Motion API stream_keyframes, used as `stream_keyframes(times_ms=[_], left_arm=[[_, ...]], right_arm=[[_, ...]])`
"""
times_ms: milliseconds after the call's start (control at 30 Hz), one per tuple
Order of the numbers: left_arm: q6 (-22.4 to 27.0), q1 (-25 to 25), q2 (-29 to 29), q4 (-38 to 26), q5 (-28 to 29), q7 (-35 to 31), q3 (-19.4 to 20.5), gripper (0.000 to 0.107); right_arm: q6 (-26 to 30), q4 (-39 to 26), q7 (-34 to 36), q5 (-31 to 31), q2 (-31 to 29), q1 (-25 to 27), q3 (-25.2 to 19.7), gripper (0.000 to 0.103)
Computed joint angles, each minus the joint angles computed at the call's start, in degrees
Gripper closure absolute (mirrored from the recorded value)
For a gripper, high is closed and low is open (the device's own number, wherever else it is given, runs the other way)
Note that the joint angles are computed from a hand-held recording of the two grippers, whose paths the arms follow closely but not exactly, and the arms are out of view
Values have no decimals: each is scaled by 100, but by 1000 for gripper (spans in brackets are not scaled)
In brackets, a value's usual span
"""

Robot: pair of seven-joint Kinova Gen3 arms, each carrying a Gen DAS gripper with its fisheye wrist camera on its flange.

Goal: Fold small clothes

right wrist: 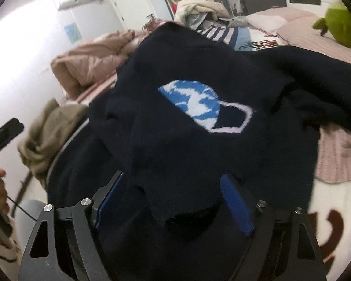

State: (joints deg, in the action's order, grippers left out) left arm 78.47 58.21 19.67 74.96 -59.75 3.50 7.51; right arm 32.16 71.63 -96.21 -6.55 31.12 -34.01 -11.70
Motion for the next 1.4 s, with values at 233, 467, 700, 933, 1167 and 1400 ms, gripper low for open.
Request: stream_keyframes(times_ms=[233,467,700,933,1167,1400], left_arm=[[224,-27,-18,584,-311,587,-23,5],[183,-109,96,599,-413,176,9,5],[-976,-358,-416,1153,-478,660,179,5],[-1483,-572,-532,1209,-530,893,410,5],[-1585,-455,-325,741,-331,522,311,5],[-1445,-225,62,12,-90,6,57,5]], right_arm=[[422,-364,-769,1305,127,-1154,1032,77],[22,114,-1504,2456,-239,-1496,1238,96],[-532,650,-2405,3332,-733,-1744,1480,97],[-335,964,-2983,3790,-1051,-1626,1431,102],[-1085,1575,-2339,2402,-1388,-498,783,87],[-1987,2572,-1957,771,-1840,988,143,57]])
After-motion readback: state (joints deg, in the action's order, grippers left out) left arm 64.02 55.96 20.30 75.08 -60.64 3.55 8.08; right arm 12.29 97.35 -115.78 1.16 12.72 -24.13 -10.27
